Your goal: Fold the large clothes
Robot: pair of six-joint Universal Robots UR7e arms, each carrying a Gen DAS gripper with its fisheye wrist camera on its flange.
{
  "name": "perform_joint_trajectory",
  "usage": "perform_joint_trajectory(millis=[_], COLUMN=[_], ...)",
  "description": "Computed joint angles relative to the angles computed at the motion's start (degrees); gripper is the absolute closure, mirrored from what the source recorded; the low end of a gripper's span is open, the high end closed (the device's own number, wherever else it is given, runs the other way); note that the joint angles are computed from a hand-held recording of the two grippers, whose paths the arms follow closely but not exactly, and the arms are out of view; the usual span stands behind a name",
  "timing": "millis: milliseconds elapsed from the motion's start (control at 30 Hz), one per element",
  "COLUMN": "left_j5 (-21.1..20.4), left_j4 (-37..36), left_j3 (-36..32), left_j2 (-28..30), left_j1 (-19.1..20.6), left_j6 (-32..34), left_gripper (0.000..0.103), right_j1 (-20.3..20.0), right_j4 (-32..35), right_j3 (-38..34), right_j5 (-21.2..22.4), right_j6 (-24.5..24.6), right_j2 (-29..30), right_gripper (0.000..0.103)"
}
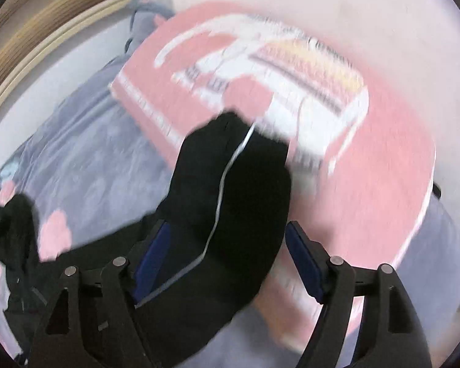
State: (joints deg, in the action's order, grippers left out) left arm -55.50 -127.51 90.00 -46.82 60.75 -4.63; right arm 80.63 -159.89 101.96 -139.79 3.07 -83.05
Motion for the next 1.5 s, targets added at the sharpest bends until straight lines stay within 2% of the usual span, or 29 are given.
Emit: perform_joint_trajectory(millis=[167, 233, 300, 367, 467, 500, 600, 700, 800, 867, 933, 1000, 1167, 1333, 1500], left_j5=[1.01, 1.56, 1.90, 2.18, 2.31, 2.40, 2.96, 3.37, 2.54, 2.28, 2.49, 2.62, 3.58, 1.94, 1.75], left_j4=[1.50, 1.92, 2.16, 2.74, 2.97, 2.84, 1.38, 3.20, 3.24, 3.03, 2.21, 1.03, -1.11, -3.97, -5.69], left_j3=[-1.48, -1.78, -2.05, -2.26, -2.38, -2.23, -1.98, -2.23, -2.22, -2.00, -1.21, -0.03, 2.79, 7.21, 12.37], left_j2=[0.84, 0.74, 0.88, 1.03, 1.36, 1.28, 1.45, 1.42, 1.13, 0.51, -0.69, -2.40, -6.18, -11.82, -17.12], left_j1=[-0.17, -0.13, -0.08, 0.01, 0.19, 0.24, 0.44, 1.22, 2.05, 2.03, 1.73, 1.46, 1.48, 2.11, 1.80], left_j6=[0.49, 0.85, 1.00, 0.90, 1.04, 1.07, 0.97, -1.73, -3.52, -3.91, -3.61, -2.48, -2.51, -4.69, -5.54], left_gripper=[0.025, 0.025, 0.025, 0.025, 0.025, 0.025, 0.025, 0.025, 0.025, 0.025, 0.025, 0.025, 0.025, 0.025, 0.025], right_j1=[-2.34, -3.87, -5.79, -7.11, -6.63, -5.89, -3.56, -4.01, -7.67, -7.93, -6.69, -4.66, 5.15, 15.53, 24.12], right_j4=[-0.75, -1.08, 2.38, 4.52, 2.72, 0.95, -5.79, -6.67, 3.06, 3.05, 2.72, 0.78, -1.11, -1.00, 0.30], right_j3=[-3.78, -4.72, -5.60, -5.55, -3.51, -2.23, 0.35, 1.40, 1.48, 1.52, 1.55, 2.78, 4.32, 4.32, 1.29], right_j5=[-2.76, -2.40, 0.51, 5.25, 9.14, 8.78, 0.71, -6.10, -3.60, -3.72, -3.06, 1.33, 3.40, 4.76, 7.22], right_j6=[-2.60, -1.60, 1.79, 2.47, 0.40, -0.34, -2.79, -0.64, 6.25, 5.52, 5.20, 3.22, -2.14, -4.53, -5.69], right_j2=[3.57, 5.05, 5.36, 4.61, 2.35, 1.18, -0.30, -1.20, -2.88, -2.55, -2.84, -4.08, -1.65, 6.05, 18.02], right_gripper=[0.024, 0.024, 0.027, 0.071, 0.085, 0.086, 0.087, 0.087, 0.087, 0.087, 0.088, 0.089, 0.089, 0.089, 0.089])
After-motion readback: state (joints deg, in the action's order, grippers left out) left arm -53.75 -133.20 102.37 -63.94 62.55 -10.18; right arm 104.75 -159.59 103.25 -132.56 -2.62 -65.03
